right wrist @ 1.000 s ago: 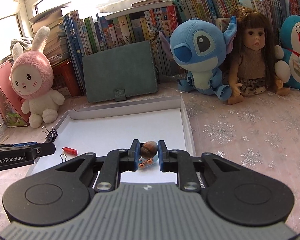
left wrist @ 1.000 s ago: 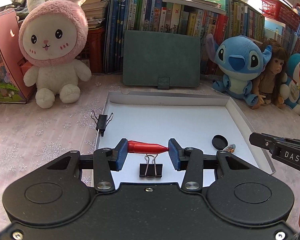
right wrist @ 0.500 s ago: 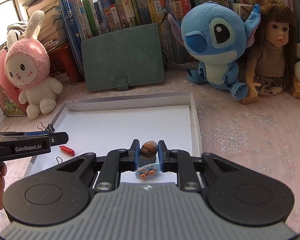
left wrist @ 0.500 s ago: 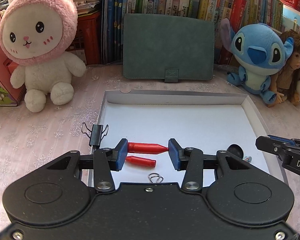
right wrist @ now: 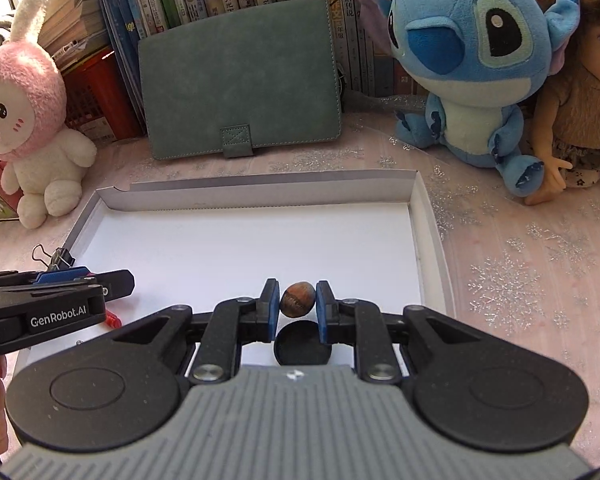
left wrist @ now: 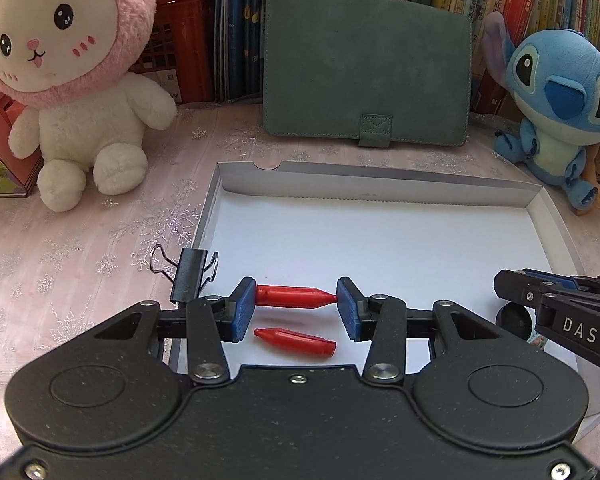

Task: Organize rigid objects
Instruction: 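Open the left tool to drop the cap while the right tool releases the nut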

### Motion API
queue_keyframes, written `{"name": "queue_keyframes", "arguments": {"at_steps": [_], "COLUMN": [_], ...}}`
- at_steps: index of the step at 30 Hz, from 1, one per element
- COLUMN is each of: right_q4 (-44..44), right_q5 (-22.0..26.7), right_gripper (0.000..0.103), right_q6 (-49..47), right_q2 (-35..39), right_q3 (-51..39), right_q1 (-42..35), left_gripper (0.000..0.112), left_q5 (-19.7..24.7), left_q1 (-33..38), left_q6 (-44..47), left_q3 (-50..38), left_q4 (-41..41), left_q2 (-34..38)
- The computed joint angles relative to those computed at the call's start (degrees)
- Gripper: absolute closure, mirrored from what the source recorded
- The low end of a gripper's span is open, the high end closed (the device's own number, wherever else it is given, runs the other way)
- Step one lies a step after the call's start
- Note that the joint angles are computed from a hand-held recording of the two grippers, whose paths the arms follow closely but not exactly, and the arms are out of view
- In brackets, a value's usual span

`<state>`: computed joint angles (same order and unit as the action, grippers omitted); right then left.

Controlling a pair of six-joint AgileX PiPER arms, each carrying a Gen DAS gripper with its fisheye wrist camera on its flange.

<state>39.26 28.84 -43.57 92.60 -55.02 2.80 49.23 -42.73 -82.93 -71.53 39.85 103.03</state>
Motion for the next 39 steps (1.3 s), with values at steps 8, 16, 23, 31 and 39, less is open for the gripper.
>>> {"name": "queue_keyframes", "arguments": {"at_steps": [8, 16, 23, 31, 39], "right_q4": [-1.3, -0.9, -1.8, 4.6, 15.6], "right_q5": [-2.0, -4.5, -6.0, -6.6, -5.7], "right_gripper": [0.08, 0.079, 0.078, 0.065, 0.051], "right_q6": [0.1, -1.0, -0.1, -7.3, -20.5], "right_q2": [1.3, 0.5, -0.2, -3.5, -9.9], "right_q3": [0.1, 1.6, 2.6, 5.1, 9.6], "right_q1": [0.8, 1.9, 2.9, 2.0, -1.4], "left_gripper": [0.07, 0.07, 0.07, 0.043, 0.028], "left_q5": [-0.3, -0.5, -0.3, 1.4, 7.2], "left_q1": [-1.0, -1.8, -2.0, -4.4, -11.2], "left_q6": [-2.0, -5.2, -6.2, -9.2, -11.5], "left_q3": [0.6, 1.3, 1.2, 2.5, 3.2], "left_q4": [2.6, 5.4, 6.0, 9.6, 15.0], "left_q2": [1.4, 1.8, 1.9, 0.3, -2.2]}}
